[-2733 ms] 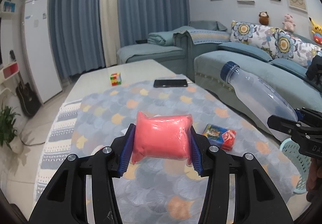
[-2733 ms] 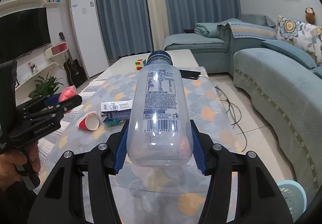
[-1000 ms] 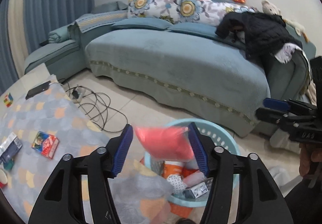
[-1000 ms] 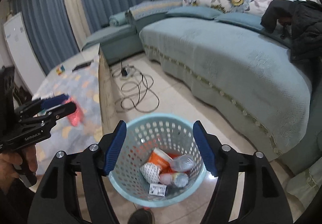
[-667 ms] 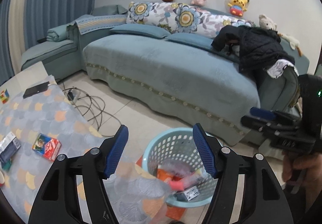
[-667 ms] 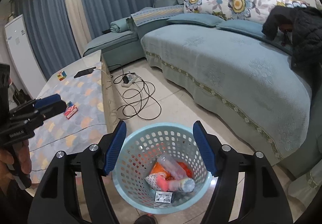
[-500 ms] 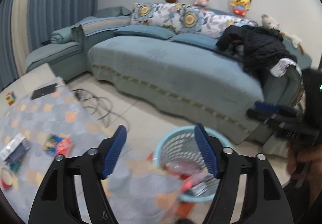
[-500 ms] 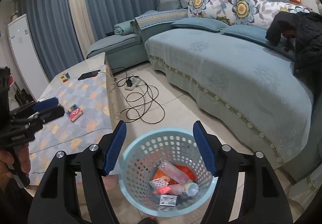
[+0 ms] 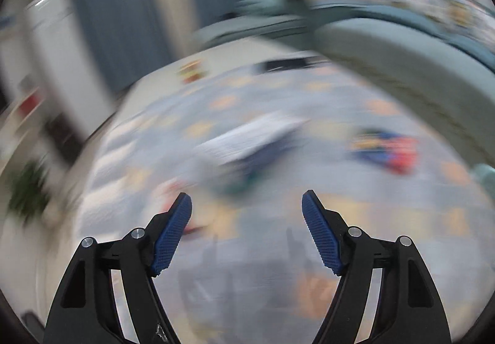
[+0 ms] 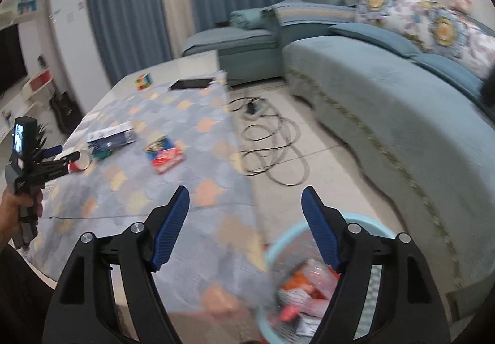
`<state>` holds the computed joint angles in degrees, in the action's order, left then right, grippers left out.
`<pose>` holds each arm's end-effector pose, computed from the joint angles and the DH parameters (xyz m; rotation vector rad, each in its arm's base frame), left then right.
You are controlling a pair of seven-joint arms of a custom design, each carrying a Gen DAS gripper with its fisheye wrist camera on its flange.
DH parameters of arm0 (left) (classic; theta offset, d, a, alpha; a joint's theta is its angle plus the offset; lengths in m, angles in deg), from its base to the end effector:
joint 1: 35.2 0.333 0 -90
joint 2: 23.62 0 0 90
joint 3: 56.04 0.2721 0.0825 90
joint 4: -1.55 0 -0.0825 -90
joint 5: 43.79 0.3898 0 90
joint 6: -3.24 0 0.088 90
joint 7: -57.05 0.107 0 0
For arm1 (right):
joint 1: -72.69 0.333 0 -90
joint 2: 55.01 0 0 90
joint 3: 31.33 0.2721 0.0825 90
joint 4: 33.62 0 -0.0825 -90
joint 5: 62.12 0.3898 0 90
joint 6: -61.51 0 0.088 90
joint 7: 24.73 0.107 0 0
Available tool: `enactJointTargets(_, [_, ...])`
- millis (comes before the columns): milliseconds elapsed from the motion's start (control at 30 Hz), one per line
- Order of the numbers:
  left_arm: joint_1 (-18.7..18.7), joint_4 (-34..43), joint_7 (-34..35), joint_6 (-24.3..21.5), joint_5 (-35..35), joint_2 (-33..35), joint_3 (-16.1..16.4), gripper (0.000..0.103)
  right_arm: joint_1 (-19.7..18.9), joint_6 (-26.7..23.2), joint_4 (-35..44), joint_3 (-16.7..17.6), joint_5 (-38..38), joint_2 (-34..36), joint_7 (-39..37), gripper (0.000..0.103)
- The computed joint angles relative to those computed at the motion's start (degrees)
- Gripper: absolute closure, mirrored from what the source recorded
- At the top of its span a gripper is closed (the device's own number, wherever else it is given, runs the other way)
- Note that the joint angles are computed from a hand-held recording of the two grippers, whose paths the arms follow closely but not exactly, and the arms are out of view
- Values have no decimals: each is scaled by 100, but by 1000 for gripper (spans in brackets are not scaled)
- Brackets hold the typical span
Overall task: Collect trash
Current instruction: 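Grasp the red-and-white paper cup with the left gripper while the right grasps the tiger card box, then lift the paper cup and card box and carry both toward the basket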
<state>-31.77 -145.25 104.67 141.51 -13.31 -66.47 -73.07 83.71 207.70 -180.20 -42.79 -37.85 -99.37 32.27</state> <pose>0.4002 -0.1015 0.5242 -1.8137 1.4603 -0.3600 0.4082 -0.0176 0.5592 -1.8646 1.3676 -0.4795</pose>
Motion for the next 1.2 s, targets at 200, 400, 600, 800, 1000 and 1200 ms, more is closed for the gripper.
enactJointTargets(200, [406, -208, 269, 153, -15, 84, 582, 31, 835, 111, 848, 368, 493, 1199, 94, 28])
enactJointTargets(400, [385, -200, 1137, 1200, -983, 458, 1298, 29, 1173, 433, 1550, 779, 918, 2171, 190, 17])
enactJointTargets(600, [-271, 53, 2314, 1238, -2427, 946, 1858, 25, 932, 289, 2235, 1209, 41, 3175, 294, 11])
enactJointTargets(800, [166, 184, 2535, 848, -2313, 1260, 1228, 27, 752, 160, 2959, 1427, -492, 4187, 223, 11])
enactJointTargets(1000, [317, 151, 2353, 927, -2099, 1309, 1021, 54, 695, 290, 2995, 1619, -1163, 4452, 539, 11])
enactJointTargets(1200, [352, 106, 2020, 948, -1941, 1088, 898, 55, 695, 130, 2976, 1642, -907, 4323, 377, 43])
